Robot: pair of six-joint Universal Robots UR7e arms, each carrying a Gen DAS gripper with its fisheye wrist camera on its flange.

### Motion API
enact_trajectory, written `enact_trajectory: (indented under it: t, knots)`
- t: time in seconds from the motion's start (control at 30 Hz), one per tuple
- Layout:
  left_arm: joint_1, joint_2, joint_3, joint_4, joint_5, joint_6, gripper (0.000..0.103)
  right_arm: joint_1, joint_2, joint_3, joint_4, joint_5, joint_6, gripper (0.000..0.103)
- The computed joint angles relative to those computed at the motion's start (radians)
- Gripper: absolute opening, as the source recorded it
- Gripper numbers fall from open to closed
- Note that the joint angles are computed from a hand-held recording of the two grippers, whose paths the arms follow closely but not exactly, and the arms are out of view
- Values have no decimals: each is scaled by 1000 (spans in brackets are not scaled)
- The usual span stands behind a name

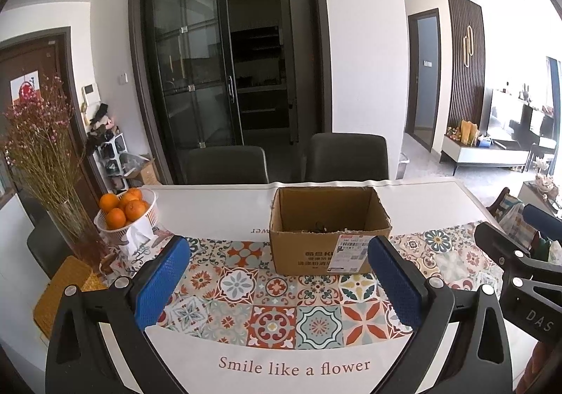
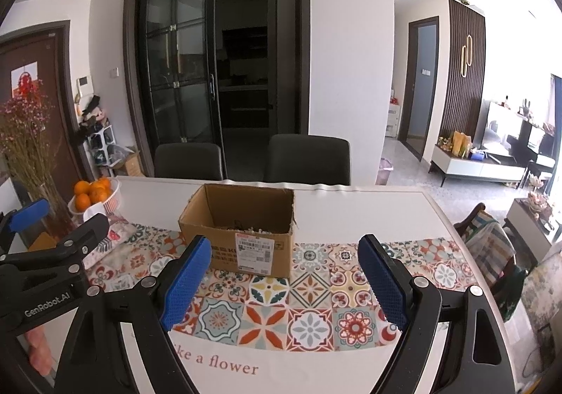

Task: Organize rigid objects

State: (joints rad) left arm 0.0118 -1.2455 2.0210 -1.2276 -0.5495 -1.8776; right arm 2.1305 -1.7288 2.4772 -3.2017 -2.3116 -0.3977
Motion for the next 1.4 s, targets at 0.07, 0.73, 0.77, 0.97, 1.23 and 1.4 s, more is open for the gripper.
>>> enact_trajectory:
  t: [0.07,0.73,0.77,0.97,1.23,1.4]
  knots:
    - [-1,1,0,3,0,-3,103,-1,-4,0,5,3,2,86]
    - [-11,9,-14,15,-4,-13,103,1,-1,-7,10,15,6,86]
    - [-13,11,-16,15,-4,-13,103,1,0,-8,8,15,5,86]
    - [-14,15,-21,14,-5,-11,103,4,1,-6,-1,15,3,86]
    - [-12,16,-24,9,-4,-10,103,8,4,-2,-9,11,1,86]
    - [-13,17,-23,0,-6,-5,103,10,2,0,-8,11,3,86]
